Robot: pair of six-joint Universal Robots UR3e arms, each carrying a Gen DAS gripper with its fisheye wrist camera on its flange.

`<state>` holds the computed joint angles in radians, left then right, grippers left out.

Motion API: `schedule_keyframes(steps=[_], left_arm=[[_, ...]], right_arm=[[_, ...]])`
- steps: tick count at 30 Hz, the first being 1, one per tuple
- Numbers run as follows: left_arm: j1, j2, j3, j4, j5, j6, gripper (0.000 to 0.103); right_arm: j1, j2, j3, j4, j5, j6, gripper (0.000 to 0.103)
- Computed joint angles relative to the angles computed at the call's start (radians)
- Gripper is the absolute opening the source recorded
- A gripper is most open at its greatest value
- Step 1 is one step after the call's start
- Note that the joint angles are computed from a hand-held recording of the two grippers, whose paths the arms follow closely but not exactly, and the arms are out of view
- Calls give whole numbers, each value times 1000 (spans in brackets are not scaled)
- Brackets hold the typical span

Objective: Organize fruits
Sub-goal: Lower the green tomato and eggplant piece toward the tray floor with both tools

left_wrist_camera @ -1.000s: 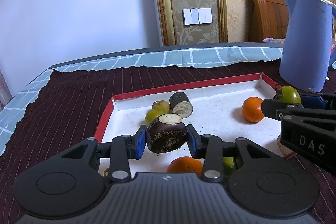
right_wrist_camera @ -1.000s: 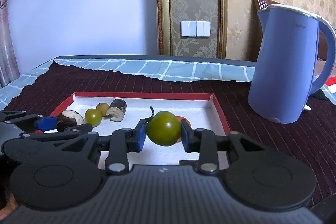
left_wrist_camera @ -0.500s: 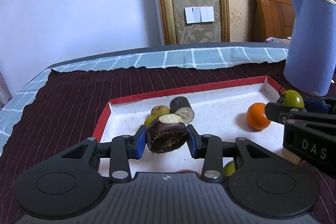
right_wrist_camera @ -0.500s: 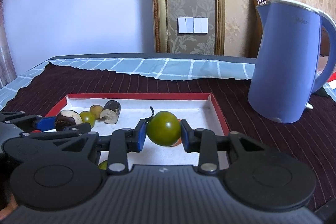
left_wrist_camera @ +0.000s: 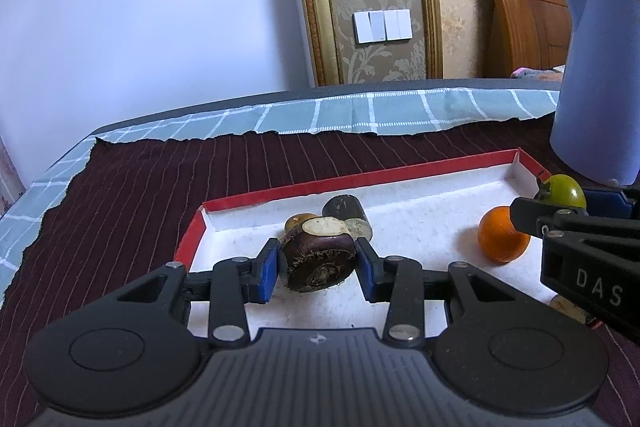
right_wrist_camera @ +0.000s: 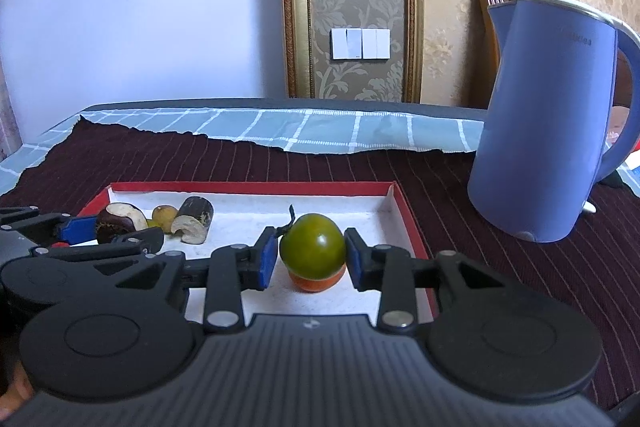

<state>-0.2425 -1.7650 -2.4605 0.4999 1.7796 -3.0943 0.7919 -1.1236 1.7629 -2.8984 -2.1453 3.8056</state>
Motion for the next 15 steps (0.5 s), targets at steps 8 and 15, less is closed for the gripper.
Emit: schedule_keyframes(steps=[8, 15], left_arm=[[-3, -33, 30, -9, 6, -1, 39], [2, -39, 53, -38, -4, -4, 39]], right_arm=[[-22, 24, -18, 6, 14, -11, 34], [-36, 35, -28, 10, 24, -15, 34]])
